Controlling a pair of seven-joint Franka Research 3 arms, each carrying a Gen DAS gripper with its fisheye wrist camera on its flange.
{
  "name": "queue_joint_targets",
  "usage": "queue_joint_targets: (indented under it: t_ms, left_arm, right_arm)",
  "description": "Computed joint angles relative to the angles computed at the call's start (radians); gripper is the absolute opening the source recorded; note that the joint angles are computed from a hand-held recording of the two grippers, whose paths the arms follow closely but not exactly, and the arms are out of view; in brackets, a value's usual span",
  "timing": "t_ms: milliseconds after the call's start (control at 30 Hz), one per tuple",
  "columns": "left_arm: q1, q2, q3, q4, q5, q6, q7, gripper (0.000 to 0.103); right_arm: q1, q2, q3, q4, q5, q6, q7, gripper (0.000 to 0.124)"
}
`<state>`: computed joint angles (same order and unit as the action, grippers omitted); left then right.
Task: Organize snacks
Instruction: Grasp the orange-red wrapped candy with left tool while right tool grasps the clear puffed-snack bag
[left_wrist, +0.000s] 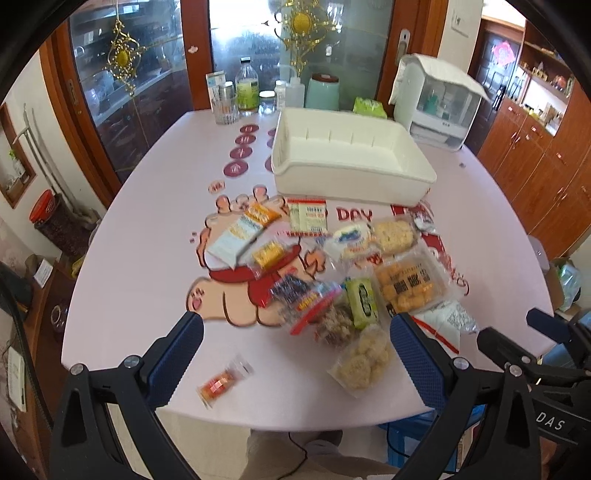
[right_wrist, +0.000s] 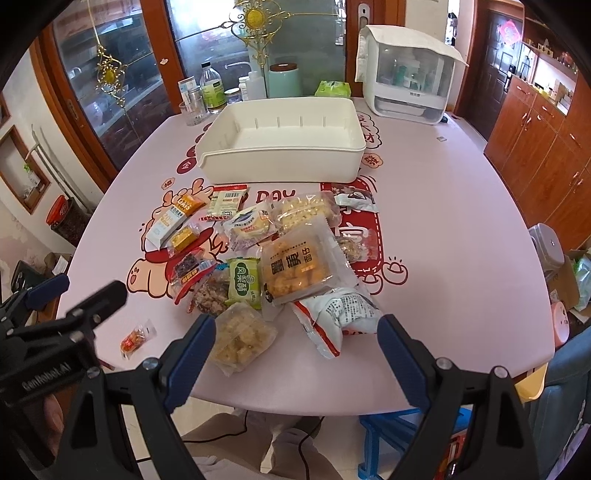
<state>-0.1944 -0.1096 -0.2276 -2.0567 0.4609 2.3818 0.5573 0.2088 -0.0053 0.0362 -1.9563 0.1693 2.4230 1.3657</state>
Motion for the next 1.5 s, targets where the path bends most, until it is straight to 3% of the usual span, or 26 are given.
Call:
queue_joint_targets:
  t_ms: [133, 400, 633, 1000, 1133, 1233, 1400, 1500]
  left_arm:
    - [0.026, -0.023, 0.03, -0.029, 0.006, 0.019, 0.096, 0.101]
    - [0.059, -0.026, 0.1, -0.114, -0.25, 0.061, 0.492, 0.101]
    - [0.067, 0.039, 0.092, -0.182, -0.334, 0.094, 0.776, 0.101]
    - [0.109, 0.126, 0.084, -0.2, -0.528, 0.093, 1.004, 0.095]
    - [0.109, 0.132, 0.074, -0.213, -0.533, 0.097, 1.053, 0.089]
    - [0.107, 0.136, 0.069, -0.221, -0.539, 0.091, 1.091, 0.078]
    - [0.083, 0.133, 0.053, -0.266, -0.475, 0.141, 1.055, 0.064]
    - [0.072, 0.135, 0.047, -0.267, -0.472, 0.16, 1.067, 0.043]
  right_arm:
    - [0.007, 0.015, 0.005, 0.023, -0.014, -0.021, 0.05, 0.09]
    - [0.023, 0.111, 0.005, 0.131, 0.015, -0.17, 0.214, 0.09]
    - [0.048, 0.163, 0.008, 0.144, -0.002, -0.216, 0.334, 0.09]
    - [0.084, 0.229, 0.005, 0.123, -0.04, -0.205, 0.48, 0.09]
    - [0.098, 0.244, 0.004, 0.123, -0.065, -0.194, 0.519, 0.09]
    - [0.106, 0.26, 0.004, 0.13, -0.076, -0.183, 0.543, 0.09]
    - [0.13, 0.298, -0.003, 0.157, -0.133, -0.184, 0.596, 0.09]
    - [0.138, 0.315, -0.005, 0.169, -0.15, -0.187, 0.607, 0.09]
